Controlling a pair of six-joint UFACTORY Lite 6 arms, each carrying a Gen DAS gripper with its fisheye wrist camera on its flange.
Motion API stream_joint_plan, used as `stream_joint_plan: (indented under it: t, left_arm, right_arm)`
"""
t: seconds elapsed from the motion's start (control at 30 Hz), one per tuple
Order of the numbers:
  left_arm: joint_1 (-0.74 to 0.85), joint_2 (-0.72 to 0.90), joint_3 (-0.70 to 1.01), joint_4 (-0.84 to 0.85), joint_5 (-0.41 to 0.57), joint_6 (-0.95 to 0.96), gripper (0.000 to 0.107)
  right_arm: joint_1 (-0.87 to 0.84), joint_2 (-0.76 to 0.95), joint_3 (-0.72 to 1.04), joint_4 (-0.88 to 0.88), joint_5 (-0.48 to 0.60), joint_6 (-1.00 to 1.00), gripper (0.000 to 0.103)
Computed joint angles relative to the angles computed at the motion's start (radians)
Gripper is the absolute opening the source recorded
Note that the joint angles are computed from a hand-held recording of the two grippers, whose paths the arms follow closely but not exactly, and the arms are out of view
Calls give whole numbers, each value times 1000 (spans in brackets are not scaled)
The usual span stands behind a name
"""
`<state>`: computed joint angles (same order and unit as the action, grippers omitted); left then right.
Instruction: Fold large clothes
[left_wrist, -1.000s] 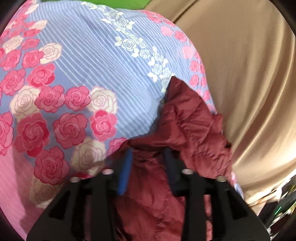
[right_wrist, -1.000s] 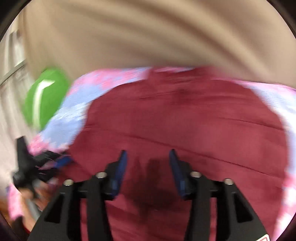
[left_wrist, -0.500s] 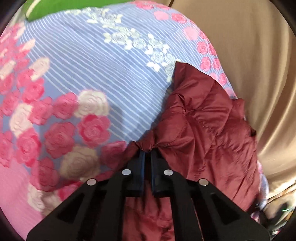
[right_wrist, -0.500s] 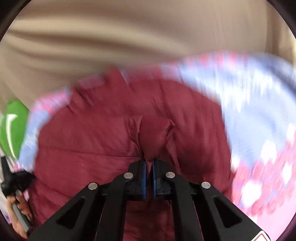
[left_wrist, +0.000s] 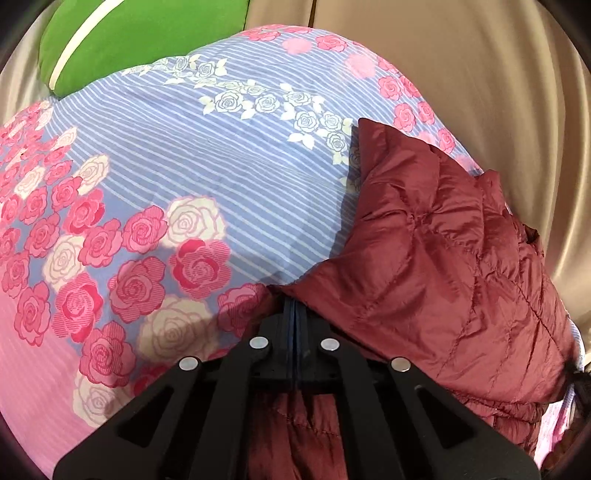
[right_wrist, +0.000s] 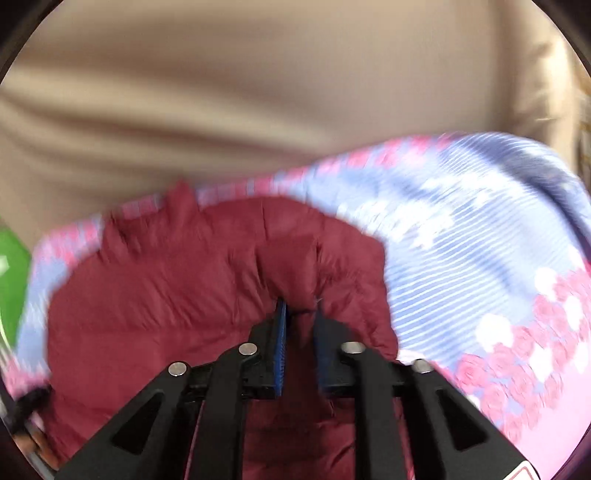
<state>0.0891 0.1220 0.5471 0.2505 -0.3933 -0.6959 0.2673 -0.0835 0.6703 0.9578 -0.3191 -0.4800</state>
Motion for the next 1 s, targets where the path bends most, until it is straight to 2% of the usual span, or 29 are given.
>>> stream_joint_plan:
  t: [0.07,0.13,0.17,0.2,0.23,0.3,0.37,0.47,0.53,0.57,0.63,0.7,0.73,0.8,0.9,0.93,1.0]
  left_arm:
    - [1,-20,-23,-17,1,24,0]
    - [-3,-9,-13,-16,-3,16,0]
    - [-1,-3,-10,2,-10,-6,0]
    - [17,1,-16,60,-31,-61,0]
    - [38,5,-19,119,-51,-111,0]
    - [75,11,-28,207,-87,-180,0]
    - [92,18,-31,246,-109,-209,0]
    - [83,20,-25,227,-101,-193,0]
    - [72,20,-22,198,-89,-169,0]
    - [65,19,-20,181,-82,-155,0]
    - [53,20,-14,158,-72,-139,0]
    - [57,19,-16,166,-76,-146,0]
    - [61,21,-15,177,-80,-156,0]
    - [69,24,-17,197,-89,-172,0]
    - [72,23,-20,199,-91,-174,0]
    - [73,23,-20,202,-92,-177,0]
    - [87,26,-22,235,-108,-204,0]
  right_arm:
    - [69,-50,-15,15,7,6,18]
    - [175,20,48,-35,79,-18,18]
    - [233,97,99,3,94,-93,17]
    - [271,166,140,81,81,-197,9]
    - [306,258,185,151,48,-289,8]
    - [321,328,186,202,-40,-351,4]
    - [232,260,98,91,-26,-248,3]
    - [-25,51,-99,-148,42,27,0]
    - [-170,-78,-201,-169,74,73,4]
    - [-202,-157,-253,-131,74,34,14]
    - [-185,-363,-342,-48,160,-48,13]
    - [-55,-447,-378,106,170,-174,13]
    - [35,-425,-378,147,121,-183,13]
    - [193,-258,-319,256,5,-249,12]
    - [233,2,-223,283,-1,-296,9]
    - [276,17,-216,345,-52,-293,9]
    - [362,-79,-259,527,-107,-355,10]
